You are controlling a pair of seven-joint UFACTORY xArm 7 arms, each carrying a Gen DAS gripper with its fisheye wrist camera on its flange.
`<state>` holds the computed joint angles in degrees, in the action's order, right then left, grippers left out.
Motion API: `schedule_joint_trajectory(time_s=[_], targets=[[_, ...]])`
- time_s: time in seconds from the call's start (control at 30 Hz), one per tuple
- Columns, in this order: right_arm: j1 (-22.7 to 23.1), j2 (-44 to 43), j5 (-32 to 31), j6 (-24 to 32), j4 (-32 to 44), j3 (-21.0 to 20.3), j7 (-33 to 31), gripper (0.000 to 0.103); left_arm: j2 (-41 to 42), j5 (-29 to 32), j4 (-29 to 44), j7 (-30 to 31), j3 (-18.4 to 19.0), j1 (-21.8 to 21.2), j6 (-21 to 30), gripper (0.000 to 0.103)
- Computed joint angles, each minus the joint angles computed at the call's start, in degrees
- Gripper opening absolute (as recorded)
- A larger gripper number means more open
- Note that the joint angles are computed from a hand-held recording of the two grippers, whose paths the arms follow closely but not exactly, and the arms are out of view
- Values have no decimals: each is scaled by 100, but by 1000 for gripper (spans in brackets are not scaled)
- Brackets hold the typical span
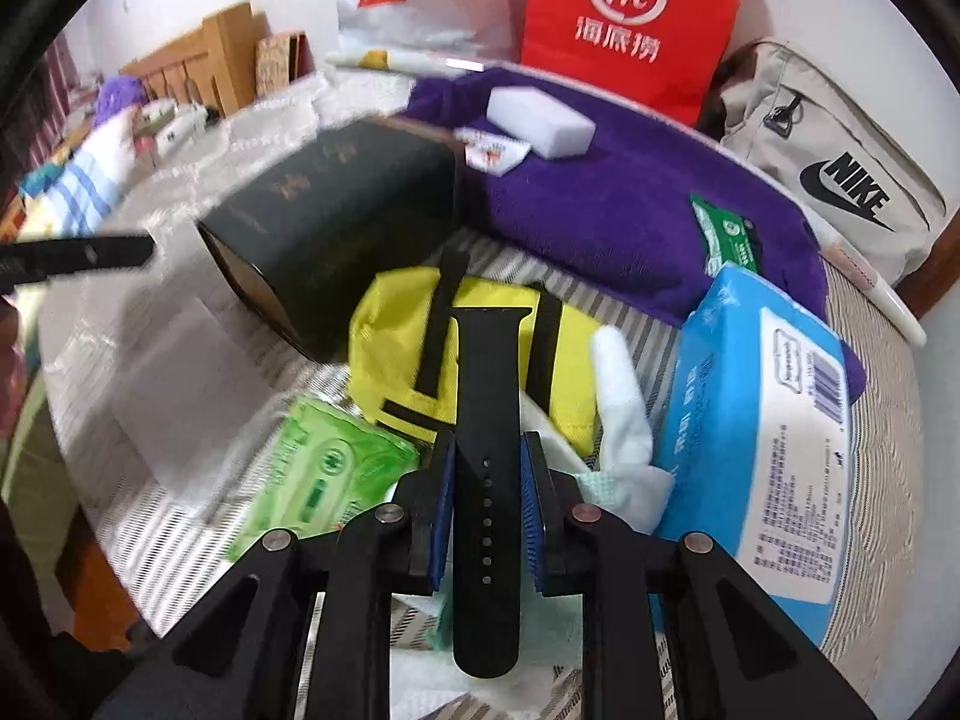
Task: Organize soft objects
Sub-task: 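Grasp the black watch strap with the right gripper while the left gripper grasps the white mesh bag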
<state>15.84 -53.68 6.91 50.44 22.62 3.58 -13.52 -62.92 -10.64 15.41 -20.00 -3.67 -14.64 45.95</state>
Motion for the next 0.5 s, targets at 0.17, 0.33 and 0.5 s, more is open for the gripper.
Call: schedule_joint_trajectory(time_s=[0.17, 0.33, 0.5], targets=[[69, -342, 362, 179, 54, -285, -16, 20, -192, -42, -121, -52, -81, -142, 147, 72], [-11, -863, 479, 449, -19, -382, -27, 20, -203, -157, -290, -175, -194, -384, 201, 72], [-184, -1635, 471, 925, -178, -517, -89, 20, -203, -160, -402, -421, -449, -641, 5, 86]])
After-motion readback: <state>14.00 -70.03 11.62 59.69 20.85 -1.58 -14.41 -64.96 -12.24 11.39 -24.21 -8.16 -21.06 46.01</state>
